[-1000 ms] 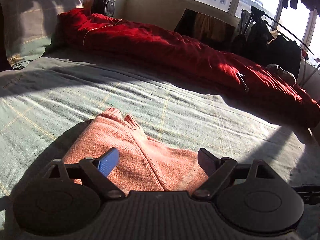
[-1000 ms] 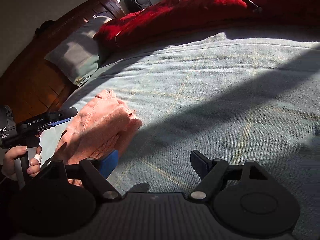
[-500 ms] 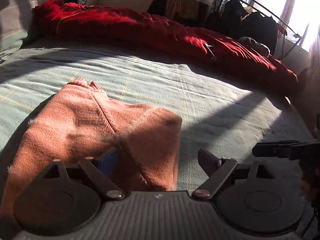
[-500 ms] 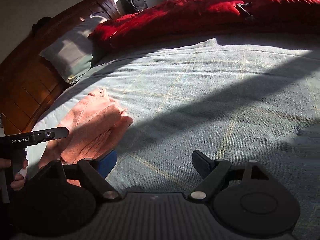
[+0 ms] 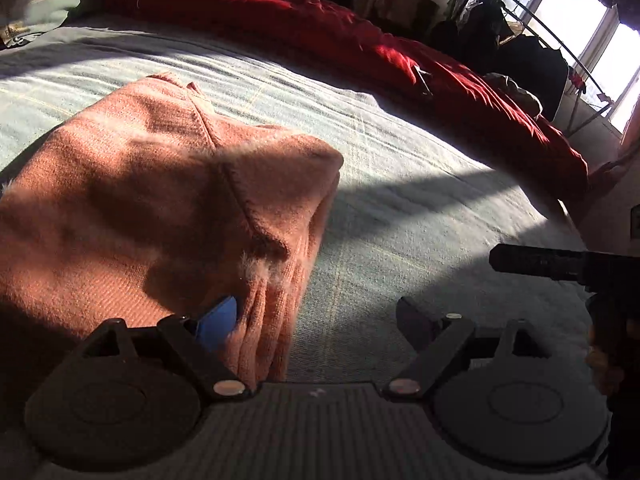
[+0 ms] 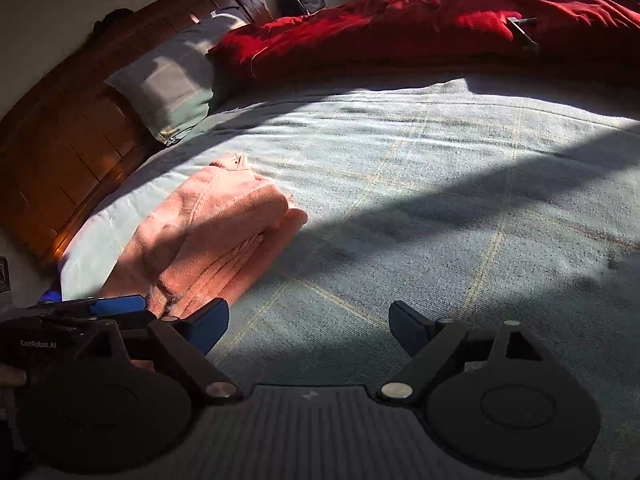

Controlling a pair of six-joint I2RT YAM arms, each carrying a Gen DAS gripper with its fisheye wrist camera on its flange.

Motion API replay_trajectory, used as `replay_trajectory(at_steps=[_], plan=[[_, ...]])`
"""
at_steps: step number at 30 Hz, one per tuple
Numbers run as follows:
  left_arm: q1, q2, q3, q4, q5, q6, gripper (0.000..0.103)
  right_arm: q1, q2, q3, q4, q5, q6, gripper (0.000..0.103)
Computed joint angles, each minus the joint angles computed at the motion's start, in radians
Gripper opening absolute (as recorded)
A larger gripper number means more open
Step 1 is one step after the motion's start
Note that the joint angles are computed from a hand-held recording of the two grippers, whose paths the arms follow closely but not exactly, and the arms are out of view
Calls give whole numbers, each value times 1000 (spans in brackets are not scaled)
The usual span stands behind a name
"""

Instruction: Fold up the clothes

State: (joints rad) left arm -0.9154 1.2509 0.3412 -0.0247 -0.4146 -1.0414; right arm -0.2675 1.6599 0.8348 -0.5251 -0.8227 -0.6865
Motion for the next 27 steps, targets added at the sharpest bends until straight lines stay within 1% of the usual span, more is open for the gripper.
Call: replay_trajectory(at_steps=[1, 5, 7, 9, 10, 12, 15, 17, 20, 24, 25, 27], plan=[[-16, 24, 5, 3, -20, -9, 87, 0, -5, -2, -9, 4, -5, 91], [-104, 13, 64, -110, -137, -63, 87, 6, -45, -26, -9, 55, -16, 92], [-124, 6, 89, -163, -171, -99, 88, -5, -64, -36, -13, 56, -28, 95], [-143, 34, 125, -223, -204, -153, 88, -19, -73, -37, -24, 46, -38, 97], [-151, 54, 142, -250, -217, -182, 88, -27, -75, -36, -31, 39, -44, 97], [-148, 96, 153, -262, -210, -224, 88, -42, -78, -32, -49, 29, -58, 97], [-142, 142, 145, -229, -186, -260, 88, -67, -90, -28, -79, 22, -82, 97], [-166, 152, 171, -272, -211, -292, 88, -84, -96, -24, -101, 11, -106, 98], [-213, 128, 197, -334, -264, -338, 89, -110, -103, -25, -127, -5, -131, 99], [-263, 170, 241, -448, -337, -473, 93, -142, -94, -24, -165, -27, -169, 100], [-253, 175, 226, -421, -321, -482, 93, -149, -90, -25, -176, -31, -181, 100], [-231, 160, 155, -282, -280, -444, 93, -162, -86, -27, -194, -34, -206, 100]])
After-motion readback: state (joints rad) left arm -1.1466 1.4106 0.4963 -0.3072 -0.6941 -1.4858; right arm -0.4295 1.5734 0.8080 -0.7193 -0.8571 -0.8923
